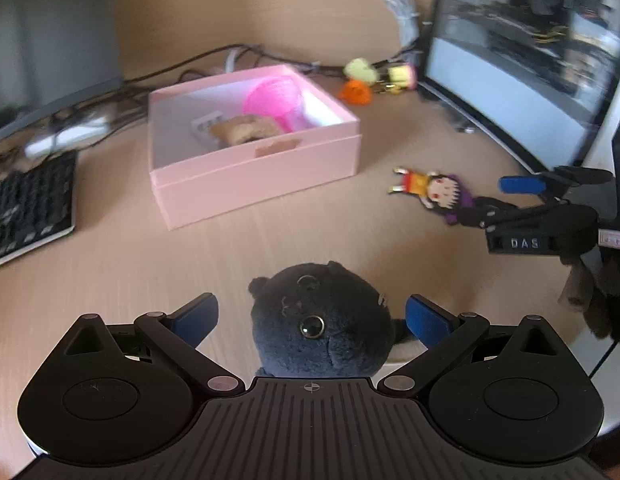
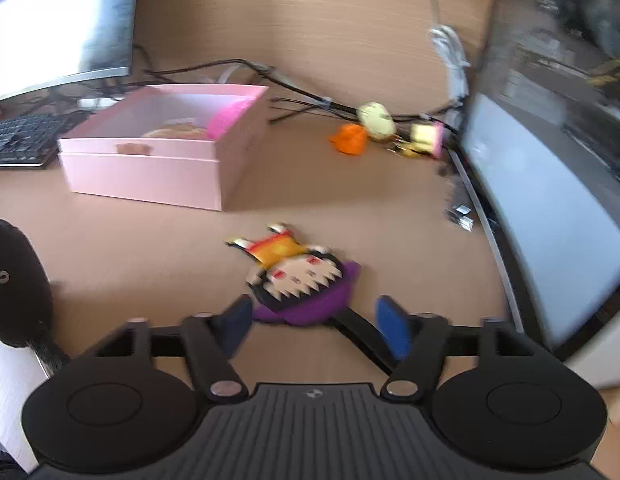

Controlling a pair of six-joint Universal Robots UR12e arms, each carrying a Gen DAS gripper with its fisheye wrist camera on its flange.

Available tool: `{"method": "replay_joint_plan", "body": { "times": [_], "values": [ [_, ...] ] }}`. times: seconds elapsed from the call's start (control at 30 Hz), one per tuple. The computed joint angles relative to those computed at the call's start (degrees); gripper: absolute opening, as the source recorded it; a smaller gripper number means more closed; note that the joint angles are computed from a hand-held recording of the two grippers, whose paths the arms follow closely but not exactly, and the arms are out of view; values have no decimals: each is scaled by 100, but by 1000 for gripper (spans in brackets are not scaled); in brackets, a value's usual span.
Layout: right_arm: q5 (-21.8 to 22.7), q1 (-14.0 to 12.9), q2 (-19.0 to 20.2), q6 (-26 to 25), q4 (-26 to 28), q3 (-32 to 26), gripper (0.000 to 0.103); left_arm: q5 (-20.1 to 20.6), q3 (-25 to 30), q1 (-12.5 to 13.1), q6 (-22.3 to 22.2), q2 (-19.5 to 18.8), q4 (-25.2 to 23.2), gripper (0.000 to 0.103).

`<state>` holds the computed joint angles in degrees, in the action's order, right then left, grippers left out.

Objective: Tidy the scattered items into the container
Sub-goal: 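Close the right tool on the strap of the purple-hatted keychain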

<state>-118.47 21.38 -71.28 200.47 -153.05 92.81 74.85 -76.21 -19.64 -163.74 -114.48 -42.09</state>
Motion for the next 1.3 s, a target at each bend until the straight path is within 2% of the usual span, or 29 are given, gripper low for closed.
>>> {"method": "replay_joint_plan", "body": {
  "times": [0.1, 0.17, 0.2, 0.33, 0.4, 0.47, 0.57, 0.67, 0.73, 0.97, 1.13, 1.2, 1.3],
  "values": [
    [350, -132, 89, -103, -144, -74, 83, 199, -25, -72, -415, 33, -13, 102],
    [396, -152, 168, -96, -110, -146, 83, 632, -112, -169, -593, 74, 152, 102],
    [456, -167, 203, -89, -74, -178, 83, 849, -149, -215, -769, 99, 194, 102],
    [520, -170, 283, -267, -254, -183, 84, 1240, -225, -275, -1671, 198, 13, 102],
    [657, -185, 252, -443, -392, -118, 76, 1353, -232, -283, -1996, 225, -102, 102],
    [774, -183, 188, -632, -500, -17, 72, 1331, -227, -283, -2142, 245, -197, 102],
    [948, -182, 28, -755, -551, 183, 69, 1088, -161, -283, -2183, 223, -335, 102],
    [1019, -198, -157, -509, -499, 390, 69, 847, -19, -314, -2027, 109, -484, 102],
    [993, -209, -278, -352, -469, 524, 69, 894, 105, -368, -1910, 4, -518, 102],
    [734, -164, -506, -115, -450, 744, 72, 453, 457, -417, -1469, -300, -89, 102],
    [666, -136, -573, -254, -451, 776, 74, 375, 609, -433, -1396, -406, -96, 102],
    [633, -118, -610, -411, -445, 800, 65, 396, 555, -420, -1359, -371, -58, 102],
    [655, -119, -655, -582, -362, 829, 57, 424, 469, -386, -1394, -313, -80, 102]
  ]
}}
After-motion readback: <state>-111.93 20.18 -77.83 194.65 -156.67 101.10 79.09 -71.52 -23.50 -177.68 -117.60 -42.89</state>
